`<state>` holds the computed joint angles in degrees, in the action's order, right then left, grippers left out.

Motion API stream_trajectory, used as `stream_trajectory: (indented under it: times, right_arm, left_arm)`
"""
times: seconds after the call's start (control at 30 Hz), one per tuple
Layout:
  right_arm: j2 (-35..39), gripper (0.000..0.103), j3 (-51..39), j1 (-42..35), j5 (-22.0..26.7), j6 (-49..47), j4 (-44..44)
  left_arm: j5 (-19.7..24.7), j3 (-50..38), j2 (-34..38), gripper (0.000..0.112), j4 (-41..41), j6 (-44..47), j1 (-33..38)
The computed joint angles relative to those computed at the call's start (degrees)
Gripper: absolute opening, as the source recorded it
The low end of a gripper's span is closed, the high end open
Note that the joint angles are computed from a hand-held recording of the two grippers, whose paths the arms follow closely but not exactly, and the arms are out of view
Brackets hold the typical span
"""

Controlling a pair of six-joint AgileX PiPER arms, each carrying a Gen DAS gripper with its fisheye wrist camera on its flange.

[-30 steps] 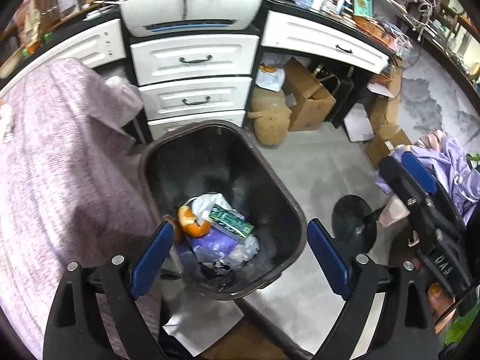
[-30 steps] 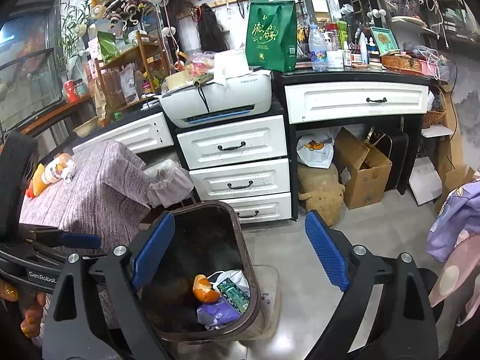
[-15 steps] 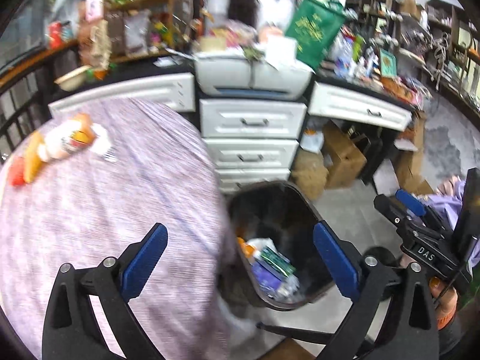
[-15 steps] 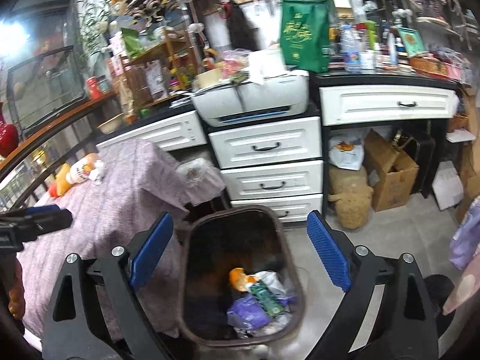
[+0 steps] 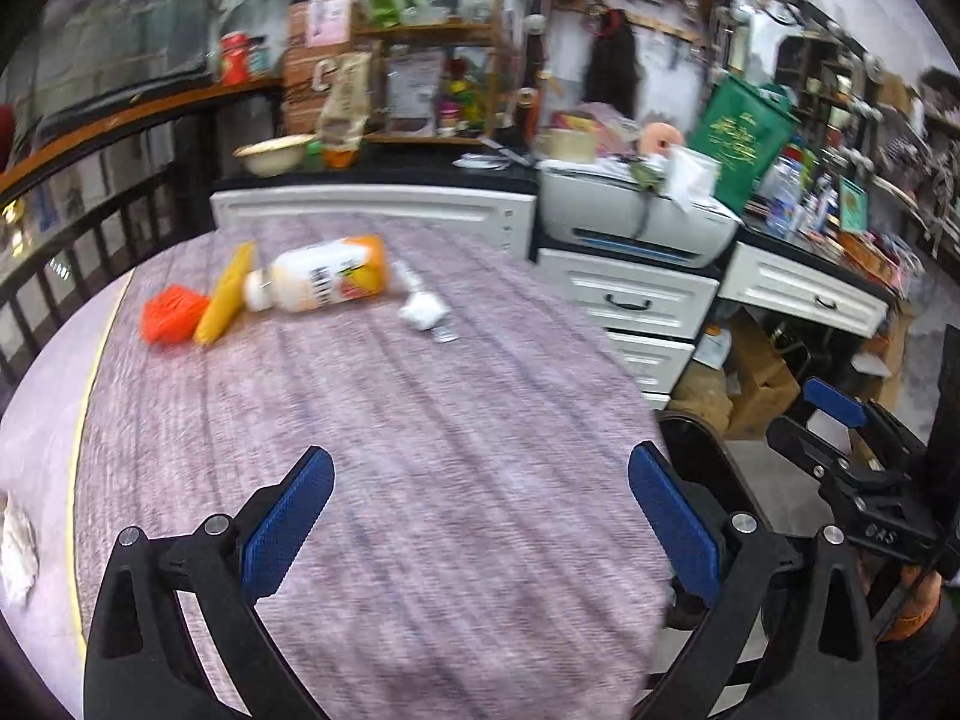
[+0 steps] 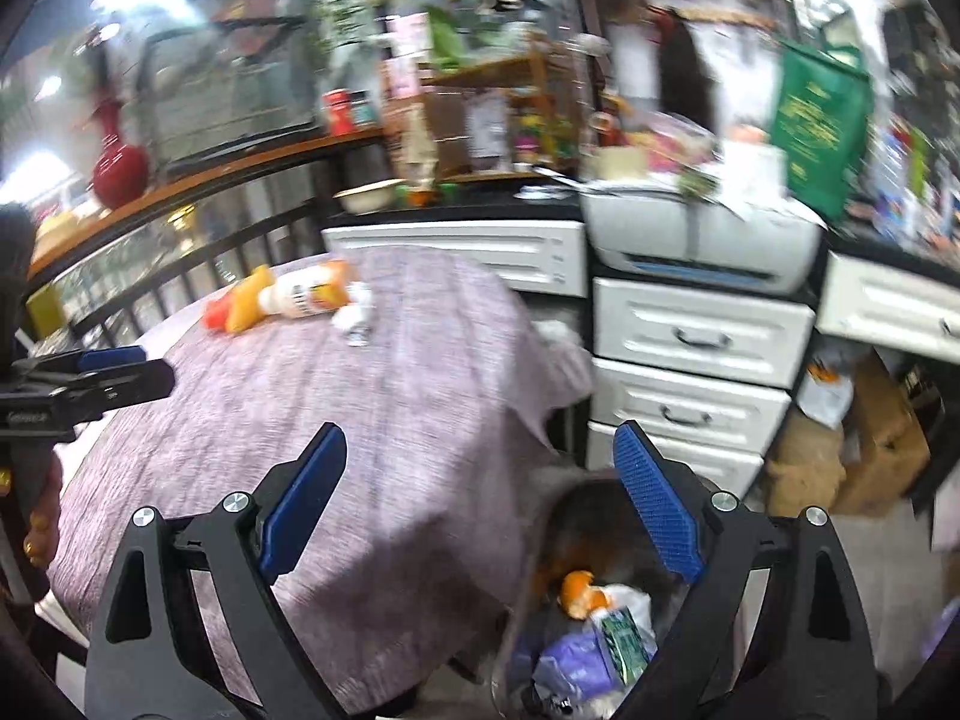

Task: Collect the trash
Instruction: 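Move both tools back over the table toward the yellow net and wrapper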

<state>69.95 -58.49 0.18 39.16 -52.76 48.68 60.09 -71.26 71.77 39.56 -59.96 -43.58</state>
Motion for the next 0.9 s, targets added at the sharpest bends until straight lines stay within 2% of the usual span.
stream_trajectory:
  times: [0.13, 0.23, 0.4, 0.57, 0.7, 0.83, 0.9]
  right_arm:
    - [3.08, 0.089, -3.63, 8.95, -3.22, 9.35, -9.02]
    - [5.82, 0.089, -6.74, 12.33, -2.91, 13.27, -11.99]
    - [12.36, 0.089, -14.09, 17.2, -1.12, 19.41, -17.36]
    - [20.71, 0.089, -23.98, 20.54, 3.06, 23.49, -20.12]
    - [28.53, 0.089, -33.89, 23.62, 6.22, 27.36, -23.99]
    - [37.5, 0.089, -46.37, 26.12, 10.96, 31.75, -28.46]
    - [43.33, 0.089, -55.25, 27.12, 15.23, 34.62, -31.19]
  left_arm:
    - [-2.12, 3.69, -3.95, 0.097, -2.92, 2.1, 5.53]
    - [-3.19, 5.96, -6.36, 0.097, -4.33, 4.34, 9.05]
    - [-5.99, 8.89, -8.61, 0.097, -10.17, 13.62, 18.62]
    - [-9.83, 9.68, -8.86, 0.097, -26.31, 29.34, 36.05]
    - [-10.76, 7.64, -6.6, 0.097, -35.24, 38.83, 46.88]
    - [-10.93, 4.31, -2.77, 0.097, -37.49, 43.76, 52.31]
    - [-11.31, 2.65, -0.63, 0.097, -38.05, 45.09, 53.89]
